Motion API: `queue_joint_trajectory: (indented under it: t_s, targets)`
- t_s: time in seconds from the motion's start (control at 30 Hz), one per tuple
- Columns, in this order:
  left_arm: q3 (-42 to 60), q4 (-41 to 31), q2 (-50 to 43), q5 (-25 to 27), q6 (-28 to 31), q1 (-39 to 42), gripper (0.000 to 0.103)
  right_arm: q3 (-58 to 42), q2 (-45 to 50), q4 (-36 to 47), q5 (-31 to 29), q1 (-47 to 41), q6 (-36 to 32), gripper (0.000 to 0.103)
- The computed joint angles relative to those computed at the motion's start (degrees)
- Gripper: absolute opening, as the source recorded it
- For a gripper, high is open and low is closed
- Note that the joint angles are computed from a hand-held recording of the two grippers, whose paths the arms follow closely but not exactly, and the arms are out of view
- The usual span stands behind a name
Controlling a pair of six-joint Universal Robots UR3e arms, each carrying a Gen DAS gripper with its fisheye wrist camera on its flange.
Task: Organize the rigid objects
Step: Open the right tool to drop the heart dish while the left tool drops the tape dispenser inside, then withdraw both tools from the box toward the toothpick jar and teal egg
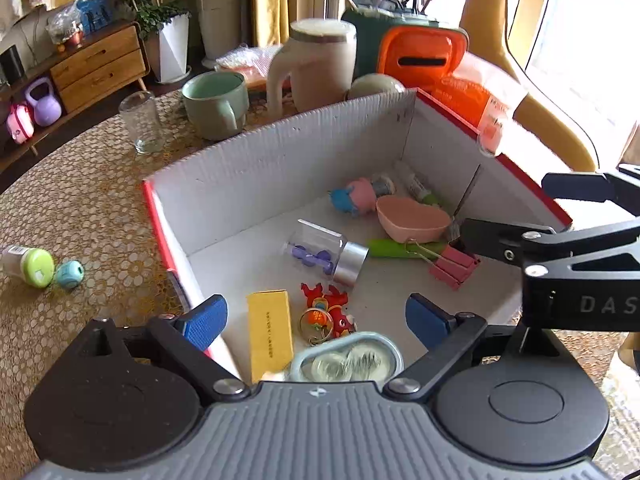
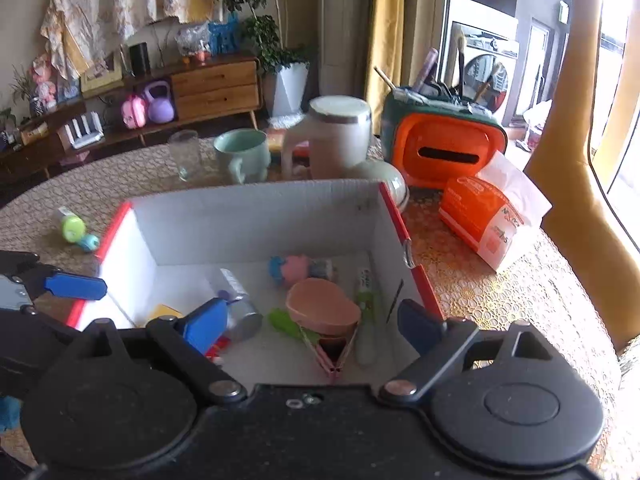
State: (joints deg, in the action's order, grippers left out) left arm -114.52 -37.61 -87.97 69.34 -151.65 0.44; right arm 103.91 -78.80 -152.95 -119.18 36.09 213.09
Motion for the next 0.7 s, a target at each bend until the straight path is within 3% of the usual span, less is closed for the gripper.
queue_joint_trajectory:
  t_s: [0.2,0.4,0.7]
  targets:
    - [-4.77,-6.71,11.41,-7.97,5.85,8.65,0.096,-3.85,-0.25,2.25,-2.48,4.59,2.47,0.092]
    - [-6.26,-22.57,22.97,-17.76,16.68,21.84,0.096,-9.21,1.84,2.6,-4.01,9.06,4.06,0.092]
    - [-5.0,-44.94,33.44,-25.89,35.67,41.78,0.096,-20.7,10.96,0.79,-6.03,14.41,5.82,0.092]
